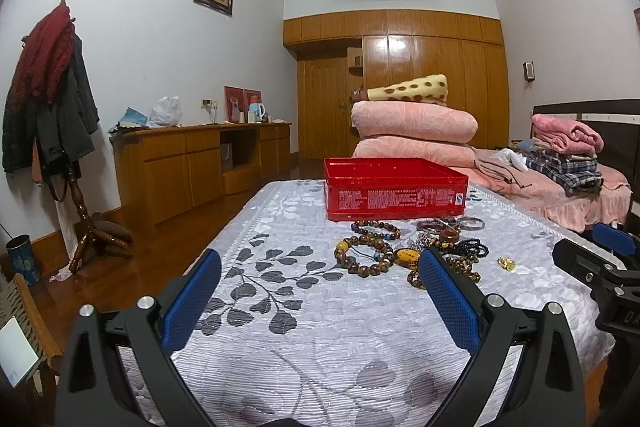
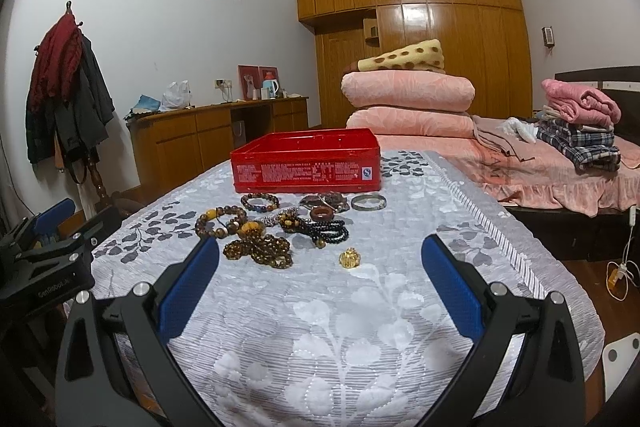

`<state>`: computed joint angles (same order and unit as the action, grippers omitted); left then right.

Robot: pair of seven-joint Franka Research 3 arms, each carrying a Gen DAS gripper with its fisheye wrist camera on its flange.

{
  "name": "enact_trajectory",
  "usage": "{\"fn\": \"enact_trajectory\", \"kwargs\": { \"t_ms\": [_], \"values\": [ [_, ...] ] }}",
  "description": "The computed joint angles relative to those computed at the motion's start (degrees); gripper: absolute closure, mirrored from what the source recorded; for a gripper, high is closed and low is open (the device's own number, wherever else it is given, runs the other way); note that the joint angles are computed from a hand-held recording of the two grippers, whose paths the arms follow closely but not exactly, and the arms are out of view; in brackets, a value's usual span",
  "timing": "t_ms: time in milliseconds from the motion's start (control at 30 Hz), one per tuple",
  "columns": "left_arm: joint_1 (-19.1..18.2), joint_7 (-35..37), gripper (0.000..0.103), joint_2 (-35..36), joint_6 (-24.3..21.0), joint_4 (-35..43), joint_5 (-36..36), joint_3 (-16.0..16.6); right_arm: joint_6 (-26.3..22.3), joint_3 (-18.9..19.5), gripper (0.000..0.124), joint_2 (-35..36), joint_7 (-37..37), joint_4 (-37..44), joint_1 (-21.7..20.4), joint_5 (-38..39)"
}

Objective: Organize jewelry
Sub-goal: 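Close the right tool on the small gold pendant while the left tool approaches the brown bead bracelet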

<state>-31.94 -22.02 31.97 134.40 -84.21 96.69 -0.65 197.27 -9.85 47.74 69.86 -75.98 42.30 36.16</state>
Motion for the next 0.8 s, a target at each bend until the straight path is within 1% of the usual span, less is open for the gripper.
{"fn": "enact_trajectory", "kwargs": {
  "t_ms": [33, 100, 133, 167, 233, 300, 433, 533, 600, 667, 733, 767, 800],
  "values": [
    [0.22, 0.91, 0.006, 0.28, 0.19, 0.43, -0.81, -0.17, -0.82, -0.86, 0.026, 0.16, 0.05, 0.29, 0.49, 0.59],
    [0.83, 3.12, 0.006, 0.69, 1.23, 1.27, -3.21, -0.52, -4.56, -5.45, 0.026, 0.82, 1.41, 1.17, 3.17, 2.21],
    [1.70, 4.49, 0.006, 0.82, 3.35, 1.72, -4.89, -0.83, -6.18, -7.15, 0.026, 1.11, 2.49, 1.49, 4.06, 2.06],
    [2.37, 6.38, 0.006, 1.18, 4.87, 2.40, -6.99, -1.08, -7.77, -7.72, 0.026, 1.21, 3.32, 1.82, 4.15, 1.36],
    [4.06, 12.51, 0.006, 2.48, 7.92, 4.45, -13.56, -1.84, -10.59, -7.27, 0.026, 1.44, 4.79, 2.86, 3.23, -0.30],
    [4.99, 16.63, 0.006, 3.56, 9.34, 5.87, -18.95, -2.09, -13.14, -7.20, 0.026, 1.79, 6.40, 3.91, 2.62, -1.80],
    [6.55, 22.66, 0.006, 5.92, 11.32, 8.38, -28.09, -2.28, -19.58, -11.24, 0.026, 4.94, 11.84, 8.94, 3.32, -5.55],
    [7.01, 30.20, 0.006, 8.79, 8.68, 12.40, -35.43, -2.87, -24.51, -11.50, 0.026, 7.29, 14.97, 13.77, 1.80, -8.19],
    [7.10, 32.35, 0.006, 9.50, 9.35, 13.34, -38.10, -2.45, -28.06, -10.35, 0.026, 8.99, 16.73, 17.76, -0.15, -9.47],
    [7.48, 35.45, 0.006, 10.51, 9.49, 15.02, -41.63, -2.57, -30.48, -9.70, 0.028, 10.03, 18.36, 20.35, -1.39, -10.95],
    [7.64, 38.40, 0.008, 11.54, 9.56, 16.78, -44.62, -2.45, -34.10, -9.87, 0.031, 11.92, 20.70, 24.48, -2.49, -13.00],
    [7.67, 40.01, 0.013, 12.17, 9.32, 17.93, -46.14, -2.40, -35.95, -9.57, 0.035, 12.92, 21.48, 26.76, -3.22, -13.97],
    [7.76, 41.55, 0.018, 12.78, 9.14, 19.02, -47.72, -2.40, -37.93, -9.03, 0.043, 14.00, 22.09, 29.30, -4.05, -14.88]
  ]
}}
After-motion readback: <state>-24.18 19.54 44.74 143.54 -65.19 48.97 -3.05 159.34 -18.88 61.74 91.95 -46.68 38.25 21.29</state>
